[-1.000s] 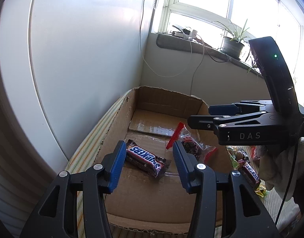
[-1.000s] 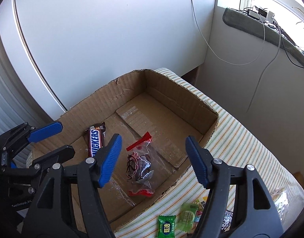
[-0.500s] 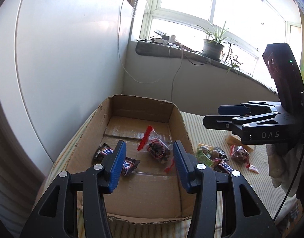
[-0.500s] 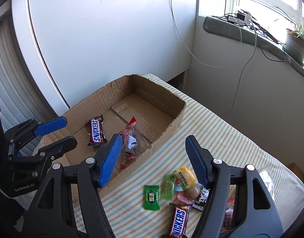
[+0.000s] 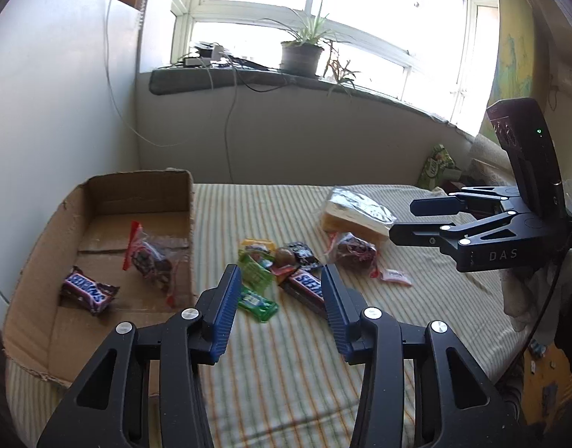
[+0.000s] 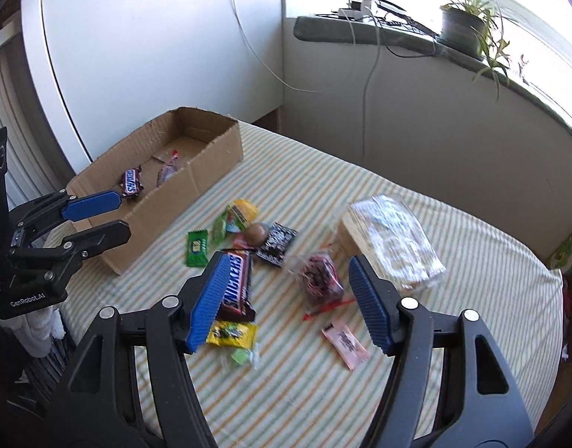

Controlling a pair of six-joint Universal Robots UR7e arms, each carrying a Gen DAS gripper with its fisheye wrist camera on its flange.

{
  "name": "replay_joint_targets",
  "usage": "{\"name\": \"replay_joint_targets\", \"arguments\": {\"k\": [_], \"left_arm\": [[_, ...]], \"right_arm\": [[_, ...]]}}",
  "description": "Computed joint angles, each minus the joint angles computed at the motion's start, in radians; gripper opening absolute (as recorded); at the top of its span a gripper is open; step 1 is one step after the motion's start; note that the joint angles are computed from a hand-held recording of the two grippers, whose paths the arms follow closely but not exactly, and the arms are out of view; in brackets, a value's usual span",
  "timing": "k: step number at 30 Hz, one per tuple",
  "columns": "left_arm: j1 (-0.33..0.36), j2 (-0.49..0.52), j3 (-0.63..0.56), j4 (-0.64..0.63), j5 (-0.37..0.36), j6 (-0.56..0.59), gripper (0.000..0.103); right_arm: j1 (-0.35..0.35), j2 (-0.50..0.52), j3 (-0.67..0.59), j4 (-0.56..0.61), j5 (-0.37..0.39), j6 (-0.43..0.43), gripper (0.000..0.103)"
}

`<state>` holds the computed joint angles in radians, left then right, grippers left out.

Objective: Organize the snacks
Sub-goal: 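Grasp the yellow candy with the left gripper while the right grasps the pink snack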

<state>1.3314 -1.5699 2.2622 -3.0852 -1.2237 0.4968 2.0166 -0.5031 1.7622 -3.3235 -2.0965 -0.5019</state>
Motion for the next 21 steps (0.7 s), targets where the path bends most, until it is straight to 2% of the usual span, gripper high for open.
{"name": "replay_joint_targets", "arguments": {"k": [5, 9, 12, 15, 21], "left_arm": [[-0.014, 0.031, 0.007, 0.086, -0.007, -0.005, 0.028], [-0.022, 0.054, 0.003, 0.135, -0.002, -0.012, 0.026], [-0.022, 0.075, -0.013, 0.171, 0.000, -0.020, 0.020], [-0.018, 0.090, -0.029, 0.217, -0.008, -0.025, 0.019], [-0.024, 0.129, -0.037, 0.245, 0.026, -0.015, 0.016]], "right_arm": [[-0.046, -0.031, 0.056, -0.004, -0.019, 0.006, 0.060], [-0.075, -0.035, 0.075, 0.003, -0.030, -0.005, 0.052], [-0.092, -0.038, 0.077, 0.020, -0.024, -0.005, 0.051], [-0.108, -0.041, 0.078, 0.038, -0.012, -0.009, 0.050], [-0.118, -0.032, 0.063, 0.059, -0.007, -0.030, 0.050]]}}
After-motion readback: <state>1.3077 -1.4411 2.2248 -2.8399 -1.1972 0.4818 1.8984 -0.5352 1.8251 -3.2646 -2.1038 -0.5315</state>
